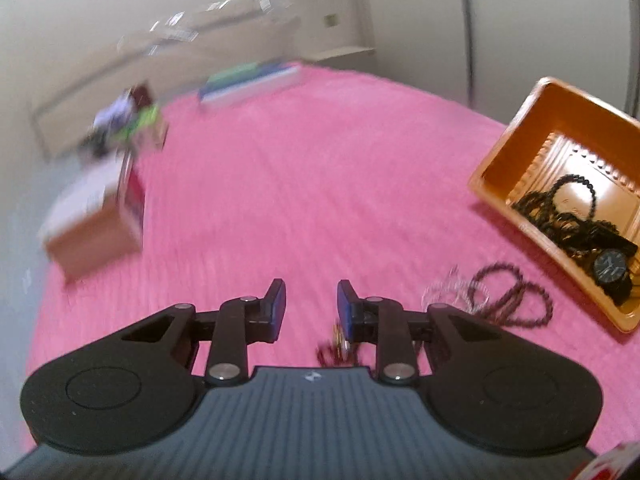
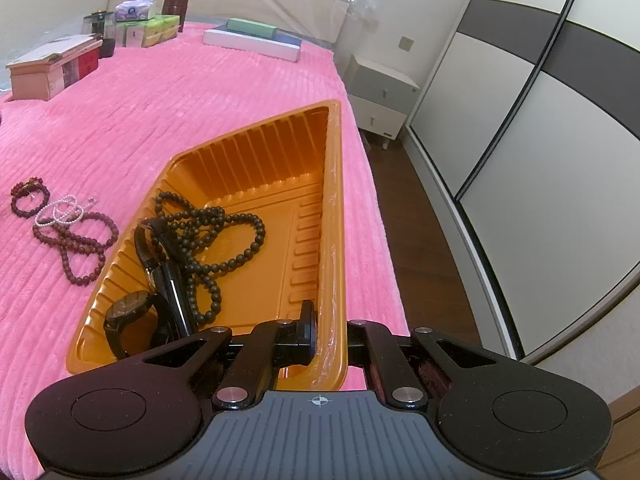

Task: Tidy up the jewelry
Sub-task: 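Move the left gripper to the jewelry pile and grasp a dark bead strand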

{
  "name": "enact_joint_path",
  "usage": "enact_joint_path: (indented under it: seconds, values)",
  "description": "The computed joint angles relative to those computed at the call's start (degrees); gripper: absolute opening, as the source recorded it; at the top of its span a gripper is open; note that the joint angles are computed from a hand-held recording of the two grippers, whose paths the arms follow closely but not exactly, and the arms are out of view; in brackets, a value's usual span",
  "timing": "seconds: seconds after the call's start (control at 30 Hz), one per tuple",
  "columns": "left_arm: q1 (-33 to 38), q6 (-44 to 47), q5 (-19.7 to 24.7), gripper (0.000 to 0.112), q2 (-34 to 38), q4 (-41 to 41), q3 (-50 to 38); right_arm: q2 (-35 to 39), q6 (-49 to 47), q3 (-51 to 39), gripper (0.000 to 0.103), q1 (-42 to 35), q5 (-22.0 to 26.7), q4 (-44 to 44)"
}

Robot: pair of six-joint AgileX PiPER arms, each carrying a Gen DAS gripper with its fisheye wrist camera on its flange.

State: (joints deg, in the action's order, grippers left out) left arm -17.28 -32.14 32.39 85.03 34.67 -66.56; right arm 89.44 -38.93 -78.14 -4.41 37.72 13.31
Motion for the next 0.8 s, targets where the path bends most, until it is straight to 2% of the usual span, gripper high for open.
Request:
enact_joint_path:
  seconds: [0.2,0.3,0.4,0.57,0.8]
  values:
    - [0.7,-23.4,-6.9,0.02,-0.3,9.3,9.9,0.2,1.6,-0.2,0.005,0.6,0.0,-1.6]
    - [0.4,-30.9,-9.2,0.019,1.3,11.8,11.5,0.3,2.3,-0.3,0.005,0.9,0.1,-2.3]
    - [1.2,-30.9,-12.4,0.018,3.0,8.9,12.1,0.3,3.0,-0.3,0.005,1.1,0.0,-2.8]
    - [1.5,-37.0,-15.2,0.013,4.3,11.2,13.3,0.3,3.5,-0.2,0.005,1.2,-0.1,-3.2]
    - [1.9,-28.8,-14.7,0.006,5.7,3.9,11.0,0.3,4.3,0.0,0.005,1.4,-0.5,-3.9]
